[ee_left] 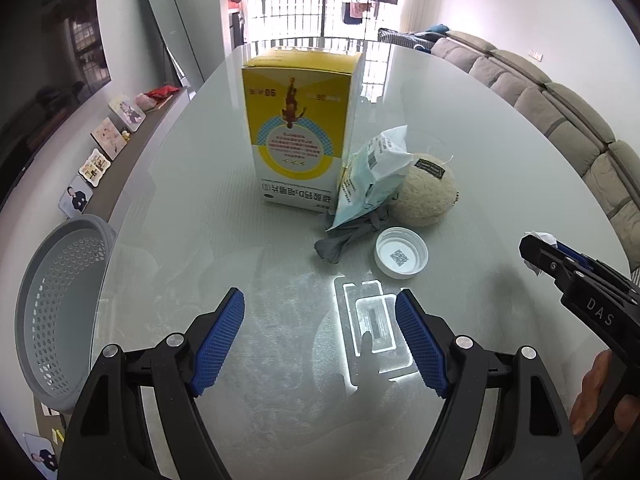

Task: Collect trash
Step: 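Grasp the crumpled white tissue with the right tool, then grasp the white round lid with the left tool while the right tool holds the tissue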

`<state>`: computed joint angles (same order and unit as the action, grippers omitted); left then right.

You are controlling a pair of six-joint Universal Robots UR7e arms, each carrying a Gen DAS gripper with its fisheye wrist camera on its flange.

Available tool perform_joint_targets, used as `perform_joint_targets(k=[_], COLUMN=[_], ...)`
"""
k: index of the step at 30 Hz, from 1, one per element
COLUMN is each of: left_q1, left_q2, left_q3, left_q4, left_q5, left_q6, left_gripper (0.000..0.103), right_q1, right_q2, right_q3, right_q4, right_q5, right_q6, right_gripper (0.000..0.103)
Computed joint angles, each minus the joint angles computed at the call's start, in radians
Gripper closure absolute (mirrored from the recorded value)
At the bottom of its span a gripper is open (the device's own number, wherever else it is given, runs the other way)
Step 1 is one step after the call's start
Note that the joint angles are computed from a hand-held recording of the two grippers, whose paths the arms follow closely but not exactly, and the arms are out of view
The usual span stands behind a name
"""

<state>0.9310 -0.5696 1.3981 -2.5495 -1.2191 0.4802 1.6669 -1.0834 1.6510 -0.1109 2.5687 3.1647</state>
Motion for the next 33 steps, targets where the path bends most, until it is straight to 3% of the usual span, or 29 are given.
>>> perform_joint_targets(k=[12, 33], left_q1=[-0.037, -0.077], left_q2=[0.01, 0.031], left_q3=[0.049, 0.082], left_q4=[-0.065, -0.1], left_q5=[0.044, 0.09], left_q6=[-0.027, -0.065], left_gripper=[0.027, 0.027], right_q1=[-0.034, -0.074], right_q2=[-0.056, -0.111], right_q3=[0.051, 0.109], right_q4=[-0.049, -0.066], right_q5=[-0.038, -0.109], right_q6=[-0.059, -0.038], right_gripper=[0.069, 0.069])
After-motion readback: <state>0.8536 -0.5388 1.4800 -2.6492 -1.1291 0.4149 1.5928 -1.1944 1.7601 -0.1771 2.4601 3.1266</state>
